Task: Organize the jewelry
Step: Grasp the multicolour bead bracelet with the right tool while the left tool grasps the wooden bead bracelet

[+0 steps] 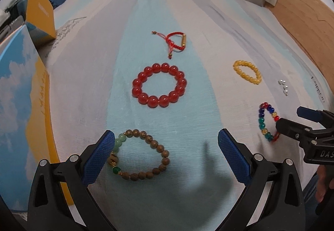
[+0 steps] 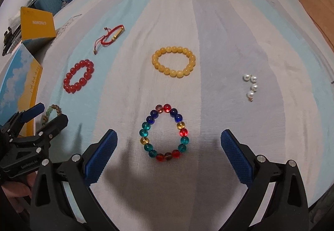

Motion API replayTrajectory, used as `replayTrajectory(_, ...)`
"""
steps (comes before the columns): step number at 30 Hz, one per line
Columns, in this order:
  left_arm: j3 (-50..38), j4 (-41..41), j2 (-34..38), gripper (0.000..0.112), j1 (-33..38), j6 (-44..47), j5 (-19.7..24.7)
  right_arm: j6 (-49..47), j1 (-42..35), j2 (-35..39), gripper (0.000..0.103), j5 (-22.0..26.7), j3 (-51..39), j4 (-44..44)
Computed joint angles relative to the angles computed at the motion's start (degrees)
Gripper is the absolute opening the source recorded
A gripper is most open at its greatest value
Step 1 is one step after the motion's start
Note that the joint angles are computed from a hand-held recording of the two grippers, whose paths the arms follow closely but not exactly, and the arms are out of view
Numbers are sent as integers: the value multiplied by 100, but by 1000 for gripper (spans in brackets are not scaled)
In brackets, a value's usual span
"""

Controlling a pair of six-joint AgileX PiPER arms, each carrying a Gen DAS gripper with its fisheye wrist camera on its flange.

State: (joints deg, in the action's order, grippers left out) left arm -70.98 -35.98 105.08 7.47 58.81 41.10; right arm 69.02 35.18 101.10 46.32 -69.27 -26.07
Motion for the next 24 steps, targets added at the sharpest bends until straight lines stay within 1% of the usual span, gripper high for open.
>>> replayTrajectory(4,-64,251,189,93,-73,-162,-155,-103,-91,242,95,-216,-37,87)
replayTrajectory(8,-103,356,299,87,-73,-234,-169,-165,-175,379,88,-468,17,236)
replayTrajectory(11,-38,454,315,83,-103,-266,-309,-171,-195,439,86,-572,54,262)
replayTrajectory(12,-25,457,323,80,-102,-275,-342,-167,-198,447,86,-589,62,263)
replayTrajectory(17,38,586,318,68,-117,-347,-490,-112,-172,464,74,-513,98,193)
replayTrajectory(22,3,685,297,55,-66,-445,-392,-106,-161,443,64,-460,149,144)
replayTrajectory(24,14,712,274,48,-70,-482,-368,-79,-172,419,59,-443,177,133)
